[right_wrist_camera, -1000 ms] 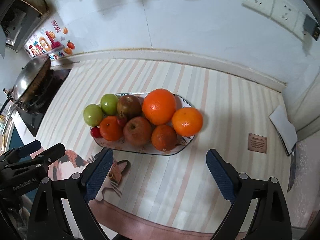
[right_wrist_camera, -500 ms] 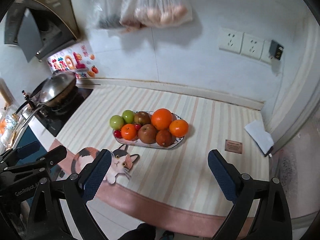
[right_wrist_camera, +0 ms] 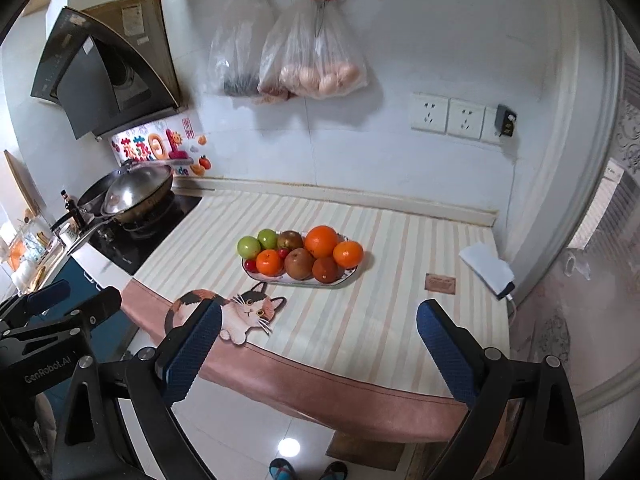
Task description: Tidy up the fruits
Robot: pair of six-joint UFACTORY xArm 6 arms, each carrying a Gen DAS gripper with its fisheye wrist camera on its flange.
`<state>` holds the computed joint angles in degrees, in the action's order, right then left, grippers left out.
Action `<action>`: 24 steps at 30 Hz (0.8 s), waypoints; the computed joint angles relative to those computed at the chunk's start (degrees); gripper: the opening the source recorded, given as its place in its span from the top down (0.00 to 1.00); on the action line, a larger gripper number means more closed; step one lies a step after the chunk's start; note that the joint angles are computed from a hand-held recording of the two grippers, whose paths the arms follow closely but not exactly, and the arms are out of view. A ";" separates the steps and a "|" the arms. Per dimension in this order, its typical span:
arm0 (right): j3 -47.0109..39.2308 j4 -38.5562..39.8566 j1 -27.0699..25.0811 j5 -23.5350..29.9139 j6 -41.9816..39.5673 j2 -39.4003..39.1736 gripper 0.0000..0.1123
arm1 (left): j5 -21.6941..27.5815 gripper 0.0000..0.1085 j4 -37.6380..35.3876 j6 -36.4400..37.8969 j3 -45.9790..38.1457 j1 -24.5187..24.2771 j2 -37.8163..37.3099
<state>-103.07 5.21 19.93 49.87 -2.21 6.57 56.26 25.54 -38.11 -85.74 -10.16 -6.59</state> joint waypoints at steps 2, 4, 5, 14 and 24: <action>0.71 -0.25 0.23 -0.14 0.13 -1.31 0.11 | -0.08 0.20 0.51 0.35 0.61 -0.13 -0.93; 1.65 -1.05 0.59 -0.62 0.52 -2.80 0.11 | -0.45 0.20 0.22 0.66 1.39 -0.01 -1.87; 2.04 -1.33 0.68 -0.77 0.67 -3.37 0.11 | -0.64 0.20 0.00 0.81 1.70 0.04 -2.21; -1.19 -0.96 0.69 1.82 1.55 -0.48 0.10 | -0.50 0.20 -1.32 1.63 1.12 0.79 -1.08; -22.59 -2.68 1.07 6.29 3.91 17.32 0.10 | 0.38 0.20 -3.26 4.48 -8.82 3.51 10.03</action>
<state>-125.66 2.52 21.00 56.16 1.70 23.88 56.64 22.28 -33.63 -94.56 -6.64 3.44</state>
